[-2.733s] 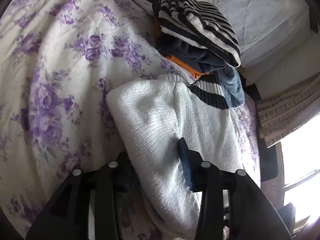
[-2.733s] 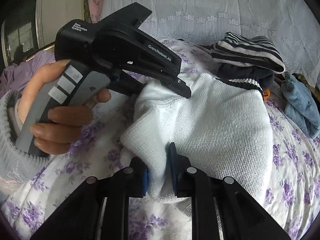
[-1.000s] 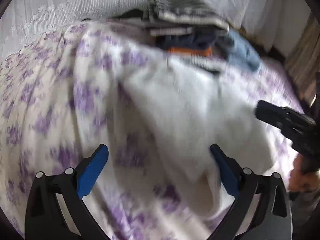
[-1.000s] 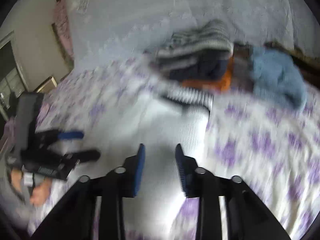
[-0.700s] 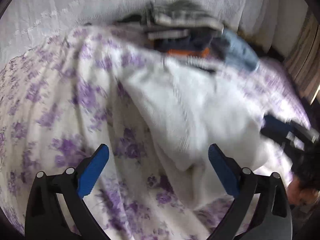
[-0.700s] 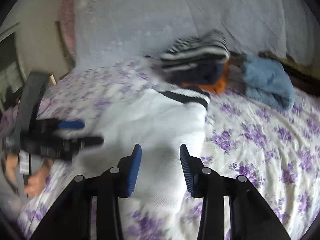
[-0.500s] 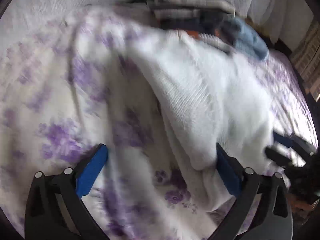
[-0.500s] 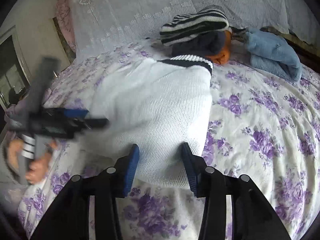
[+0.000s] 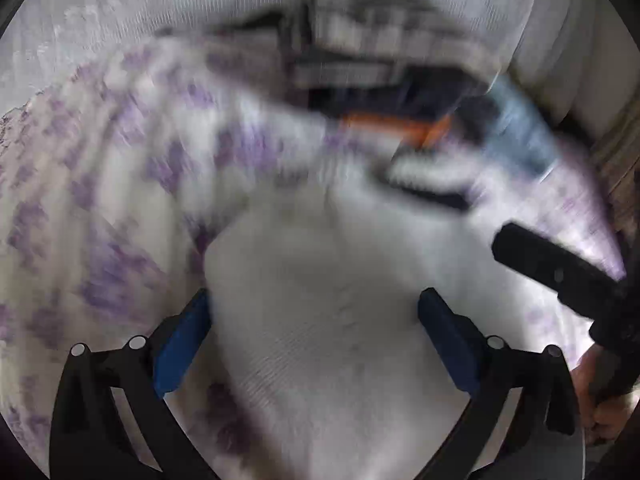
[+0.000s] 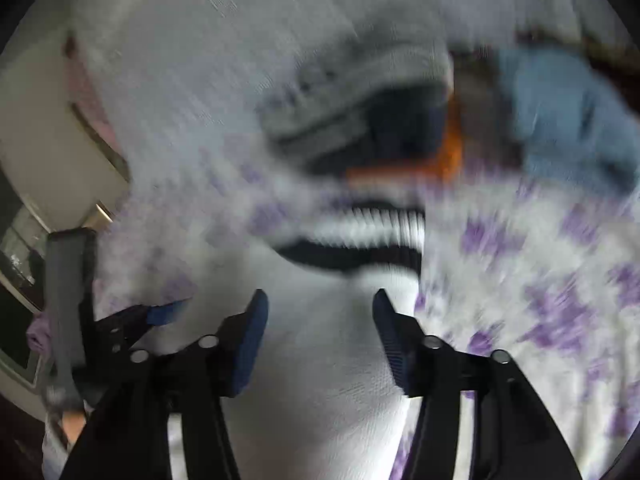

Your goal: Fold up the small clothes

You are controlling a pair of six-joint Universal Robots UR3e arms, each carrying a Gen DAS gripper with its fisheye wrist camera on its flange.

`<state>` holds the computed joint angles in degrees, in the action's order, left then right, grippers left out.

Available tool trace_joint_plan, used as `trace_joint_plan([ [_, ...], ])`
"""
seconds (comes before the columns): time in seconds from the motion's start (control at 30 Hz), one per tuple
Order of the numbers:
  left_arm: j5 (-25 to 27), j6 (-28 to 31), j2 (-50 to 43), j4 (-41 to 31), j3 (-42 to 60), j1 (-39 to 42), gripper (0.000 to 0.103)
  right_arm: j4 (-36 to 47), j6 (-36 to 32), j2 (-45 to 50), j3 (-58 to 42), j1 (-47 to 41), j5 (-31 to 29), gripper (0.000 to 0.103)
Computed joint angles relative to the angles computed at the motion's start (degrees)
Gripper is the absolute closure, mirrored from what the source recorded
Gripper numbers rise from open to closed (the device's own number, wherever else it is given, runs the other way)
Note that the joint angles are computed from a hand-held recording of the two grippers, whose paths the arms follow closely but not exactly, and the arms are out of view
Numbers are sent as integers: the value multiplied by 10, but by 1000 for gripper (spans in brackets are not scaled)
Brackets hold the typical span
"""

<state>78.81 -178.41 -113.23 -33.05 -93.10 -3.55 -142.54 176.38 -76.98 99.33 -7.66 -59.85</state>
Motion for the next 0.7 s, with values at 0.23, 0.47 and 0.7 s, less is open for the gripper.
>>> trace_joint_plan([
  [0.23, 7, 0, 65, 96, -99, 11, 4, -170, 30, -102, 165, -31, 6, 46],
  [0.47, 37, 12, 104, 155, -180, 16, 4, -118, -25, -122, 256, -82, 70, 28],
  [0.7, 79, 15, 172, 200, -253, -11, 4, -81, -27, -215, 308, -132, 98, 27],
])
